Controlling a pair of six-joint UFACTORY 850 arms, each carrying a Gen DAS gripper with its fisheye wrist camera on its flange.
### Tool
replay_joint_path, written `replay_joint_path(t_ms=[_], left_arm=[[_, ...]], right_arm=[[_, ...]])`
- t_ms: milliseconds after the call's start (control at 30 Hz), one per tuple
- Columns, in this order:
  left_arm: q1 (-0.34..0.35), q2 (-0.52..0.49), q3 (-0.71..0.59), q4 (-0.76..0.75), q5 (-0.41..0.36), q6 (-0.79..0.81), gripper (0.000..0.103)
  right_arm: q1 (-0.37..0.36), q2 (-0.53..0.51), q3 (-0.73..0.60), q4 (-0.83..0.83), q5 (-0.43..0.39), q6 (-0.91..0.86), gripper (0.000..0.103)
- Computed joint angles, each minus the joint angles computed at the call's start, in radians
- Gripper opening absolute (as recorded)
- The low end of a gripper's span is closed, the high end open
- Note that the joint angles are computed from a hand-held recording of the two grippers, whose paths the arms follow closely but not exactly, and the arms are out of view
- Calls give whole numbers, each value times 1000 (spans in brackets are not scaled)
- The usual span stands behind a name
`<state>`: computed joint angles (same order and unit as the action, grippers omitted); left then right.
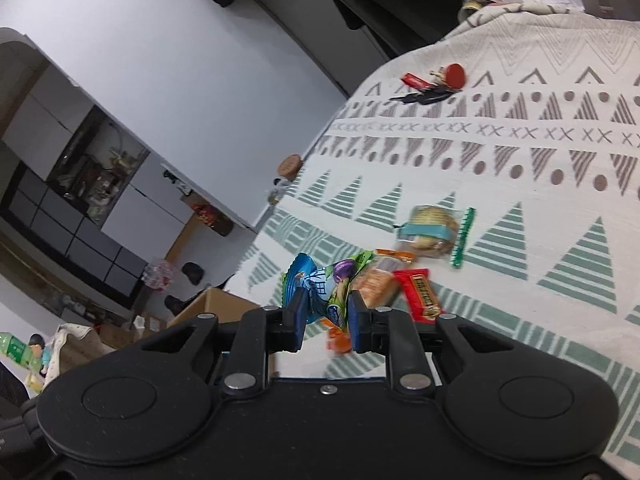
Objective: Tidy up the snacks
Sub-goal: 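Carry both packets over the cardboard box and open both tools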
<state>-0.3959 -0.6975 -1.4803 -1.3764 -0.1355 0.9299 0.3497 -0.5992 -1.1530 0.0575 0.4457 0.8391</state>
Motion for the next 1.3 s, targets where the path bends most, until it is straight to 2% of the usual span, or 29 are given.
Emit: replay_joint_path(t_ms=[100, 533, 667, 933, 1200, 1300], left_arm=[[13, 23, 19, -63, 9, 73, 19], [74, 70, 55, -183, 20, 201, 19], [95, 73, 61, -276, 12, 290, 19], [144, 65, 53, -269, -4, 276, 19], [189, 17, 8, -223, -48, 229, 19], [195, 1, -5, -215, -31, 214, 21]], right_arm=[[14, -1, -9, -2, 11, -13, 21], [69, -8, -59, -4, 19, -85, 20], [80, -9, -67, -1, 29, -95, 20], [105, -28, -114, 12, 5, -140, 20], [136, -71, -202, 10, -64, -175, 20], [147, -95, -243, 28, -95, -207, 20]])
